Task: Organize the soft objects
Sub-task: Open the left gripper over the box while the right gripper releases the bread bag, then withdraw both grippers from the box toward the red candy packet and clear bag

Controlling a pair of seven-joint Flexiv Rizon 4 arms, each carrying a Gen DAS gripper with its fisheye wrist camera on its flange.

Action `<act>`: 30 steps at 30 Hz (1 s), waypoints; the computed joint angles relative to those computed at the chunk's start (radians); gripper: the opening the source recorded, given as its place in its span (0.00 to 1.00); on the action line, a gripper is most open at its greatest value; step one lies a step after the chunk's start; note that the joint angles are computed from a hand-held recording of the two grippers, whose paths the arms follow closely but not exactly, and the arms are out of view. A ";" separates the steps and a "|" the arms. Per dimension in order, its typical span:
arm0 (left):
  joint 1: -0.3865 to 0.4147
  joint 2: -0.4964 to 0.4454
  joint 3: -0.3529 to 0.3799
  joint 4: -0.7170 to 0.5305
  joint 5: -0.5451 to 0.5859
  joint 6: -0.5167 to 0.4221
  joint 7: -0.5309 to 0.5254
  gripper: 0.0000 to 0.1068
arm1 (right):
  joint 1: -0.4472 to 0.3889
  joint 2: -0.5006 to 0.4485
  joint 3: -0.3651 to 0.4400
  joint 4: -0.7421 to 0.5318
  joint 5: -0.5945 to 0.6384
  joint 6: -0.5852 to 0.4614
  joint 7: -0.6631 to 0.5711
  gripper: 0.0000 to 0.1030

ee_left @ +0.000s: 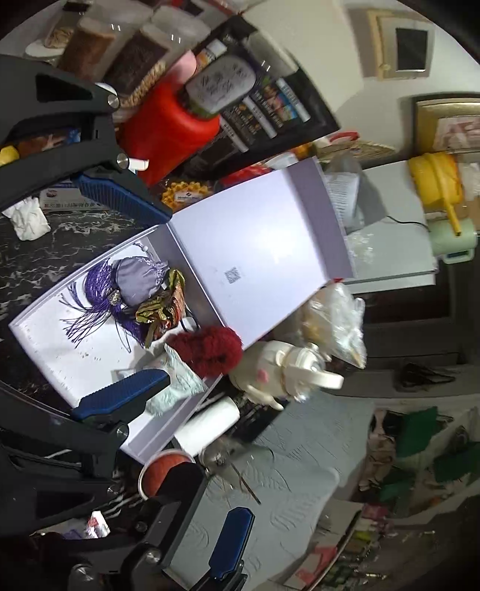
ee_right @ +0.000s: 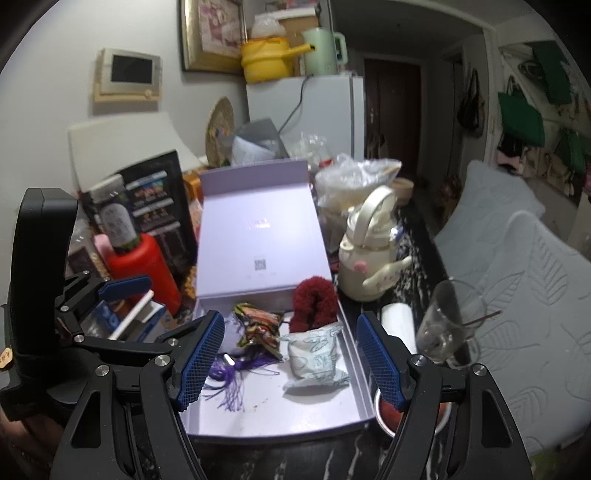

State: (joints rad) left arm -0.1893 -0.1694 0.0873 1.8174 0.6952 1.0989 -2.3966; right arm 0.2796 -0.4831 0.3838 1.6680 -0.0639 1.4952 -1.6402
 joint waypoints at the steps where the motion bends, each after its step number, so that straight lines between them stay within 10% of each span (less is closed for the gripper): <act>1: -0.007 0.014 0.001 0.006 0.013 0.001 -0.010 0.76 | -0.005 0.015 0.004 0.016 0.003 0.014 -0.006 0.73; 17: 0.021 0.241 -0.135 0.138 0.192 0.040 -0.163 0.76 | -0.109 0.237 0.060 0.307 -0.013 0.246 0.051 0.77; 30: 0.050 0.275 -0.208 0.235 0.208 0.142 -0.206 0.76 | 0.156 0.387 -0.251 0.550 -0.016 0.378 0.161 0.78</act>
State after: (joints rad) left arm -0.1390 0.1060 -0.1207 2.0527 0.9029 1.2410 -2.6023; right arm 0.4361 -0.0958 0.1330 2.2176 -0.0801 1.8729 -1.4795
